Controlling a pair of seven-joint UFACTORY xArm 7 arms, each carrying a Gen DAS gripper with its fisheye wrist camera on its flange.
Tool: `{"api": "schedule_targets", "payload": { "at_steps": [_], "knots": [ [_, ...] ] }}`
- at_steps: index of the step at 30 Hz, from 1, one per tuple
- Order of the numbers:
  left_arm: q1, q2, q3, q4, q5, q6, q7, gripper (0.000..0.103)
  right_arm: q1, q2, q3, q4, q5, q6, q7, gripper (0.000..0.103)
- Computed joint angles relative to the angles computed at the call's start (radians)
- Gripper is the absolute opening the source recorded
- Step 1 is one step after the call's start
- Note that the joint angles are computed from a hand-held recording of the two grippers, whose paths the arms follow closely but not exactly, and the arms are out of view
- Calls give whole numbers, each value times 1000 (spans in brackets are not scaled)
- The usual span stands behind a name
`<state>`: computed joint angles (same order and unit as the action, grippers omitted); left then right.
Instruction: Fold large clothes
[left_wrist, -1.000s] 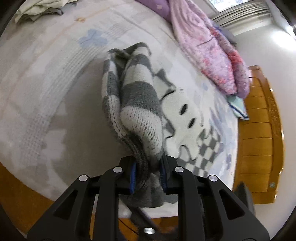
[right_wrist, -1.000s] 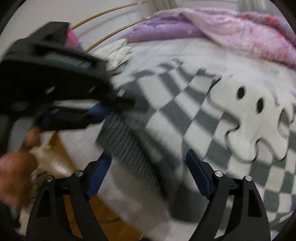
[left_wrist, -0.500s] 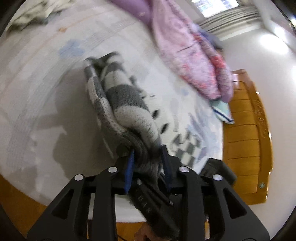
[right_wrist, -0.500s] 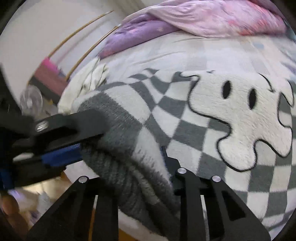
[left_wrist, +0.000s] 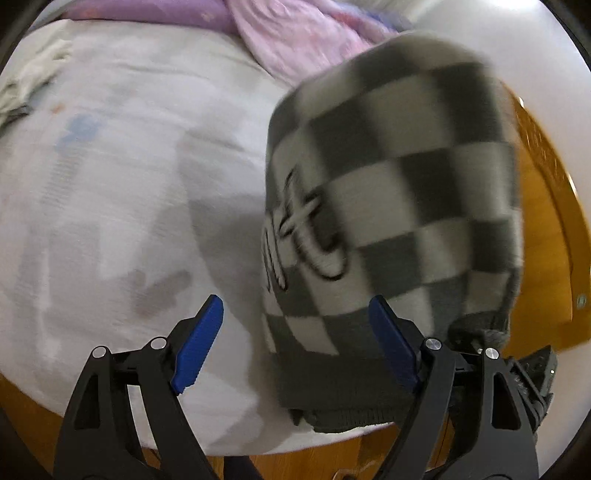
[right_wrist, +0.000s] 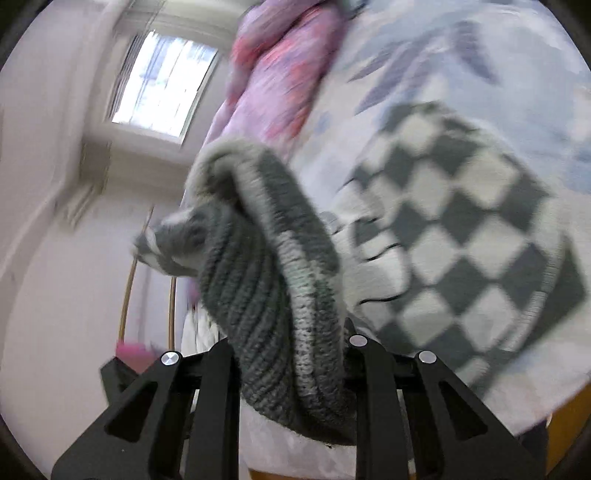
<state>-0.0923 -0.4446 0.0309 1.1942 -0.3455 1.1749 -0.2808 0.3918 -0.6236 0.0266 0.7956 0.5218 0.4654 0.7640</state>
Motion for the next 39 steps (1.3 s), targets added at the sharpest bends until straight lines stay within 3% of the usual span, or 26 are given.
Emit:
{"api": "schedule_targets", "payload": {
  "at_steps": [6,9,13,17,19,23,24,25,28,30,35,39],
  "knots": [
    [-62,43,-60,-54,-24,7,-2,82,-128,-174,4,-226,-13,25,201,18],
    [-75,42,-71,-93,-15,10,-4,83,-153,-199,-20,-289,-30,73,257,18],
    [-80,35,-81,-154,-11,1,-46,84,-124,-179,-128,-305,-7,111,166,21],
    [-97,17,-83,-222,-45,-51,-62,89,-129,-107,-161,-191,-38,241,42,26],
    [-110,22,-87,-240,-47,-47,-59,89,-150,-77,-156,-157,-53,296,-9,34],
    [-122,-12,-91,-322,-75,-91,-83,90,-228,-37,-126,-94,-120,401,-74,63],
    [-125,-3,-87,-320,-81,-97,-85,90,-251,-41,-120,-89,-134,424,-73,66],
    [-129,1,-85,-327,-85,-102,-82,86,-262,-45,-127,-94,-125,428,-86,67],
    [-151,21,-80,-313,-106,-105,-38,44,-277,-66,-158,-145,-43,423,-102,74],
    [-154,25,-74,-287,-110,-88,-21,29,-278,-98,-173,-196,43,392,-91,75],
    [-142,15,-22,-221,-229,-56,-29,26,-287,-262,-146,-348,184,324,57,87],
    [-146,44,-8,-135,-303,-48,-11,26,-171,-309,-145,-436,382,114,85,92]
  ]
}}
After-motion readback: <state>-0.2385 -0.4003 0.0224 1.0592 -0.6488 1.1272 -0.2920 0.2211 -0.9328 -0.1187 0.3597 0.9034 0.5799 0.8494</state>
